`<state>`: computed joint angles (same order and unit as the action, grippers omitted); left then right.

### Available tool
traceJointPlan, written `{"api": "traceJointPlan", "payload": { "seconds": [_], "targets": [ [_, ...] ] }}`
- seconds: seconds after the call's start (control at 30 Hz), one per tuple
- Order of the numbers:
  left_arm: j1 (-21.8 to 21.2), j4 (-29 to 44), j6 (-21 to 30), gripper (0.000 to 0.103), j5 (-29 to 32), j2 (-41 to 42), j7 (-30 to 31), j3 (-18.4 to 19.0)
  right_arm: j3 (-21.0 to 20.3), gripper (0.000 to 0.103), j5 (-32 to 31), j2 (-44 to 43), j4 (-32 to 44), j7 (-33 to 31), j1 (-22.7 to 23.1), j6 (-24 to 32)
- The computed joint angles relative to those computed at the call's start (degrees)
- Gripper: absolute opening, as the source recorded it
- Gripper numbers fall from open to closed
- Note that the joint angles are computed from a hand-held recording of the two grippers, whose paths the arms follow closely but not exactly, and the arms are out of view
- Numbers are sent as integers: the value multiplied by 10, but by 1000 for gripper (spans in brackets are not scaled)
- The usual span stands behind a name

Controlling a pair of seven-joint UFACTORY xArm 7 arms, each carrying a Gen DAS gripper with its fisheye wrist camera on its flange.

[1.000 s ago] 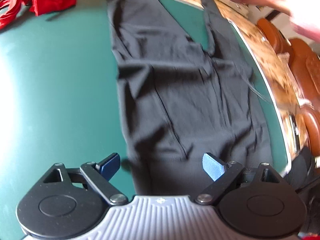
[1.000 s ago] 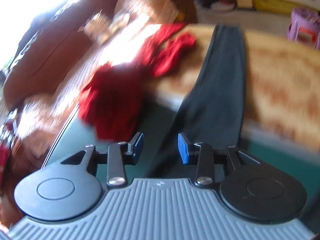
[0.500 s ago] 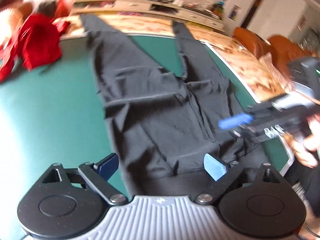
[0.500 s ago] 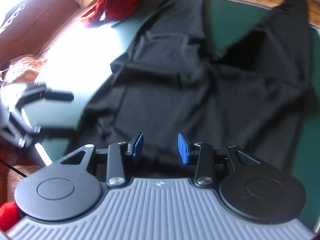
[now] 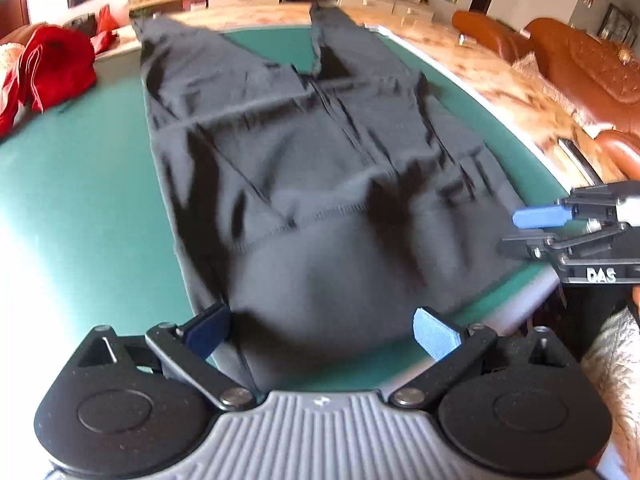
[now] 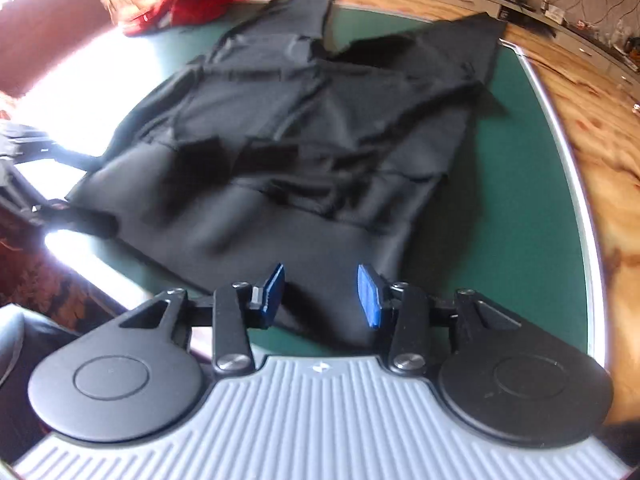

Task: Fold clothes

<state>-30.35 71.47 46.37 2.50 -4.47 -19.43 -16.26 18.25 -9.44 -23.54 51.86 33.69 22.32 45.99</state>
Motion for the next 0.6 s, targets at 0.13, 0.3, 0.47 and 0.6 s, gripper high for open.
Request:
{"api": "traceJointPlan", "payload": {
  "seconds": [0.13, 0.3, 0.47, 0.6],
  "targets": [
    [1, 42, 70, 96, 60, 13, -91, -6, -11, 52, 19, 19, 41, -15, 1, 57],
    [20, -33, 21, 96, -44, -85, -152, 17, 8, 64, -7, 17, 62, 1, 0, 129],
    [44, -55, 45, 97, -24, -156, -169, 3, -8, 64, 22, -36, 14, 44, -4, 83],
    [63, -47, 87, 97, -14, -180, -197, -8, -22, 65, 57, -99, -39, 95, -19, 39]
  ]
}}
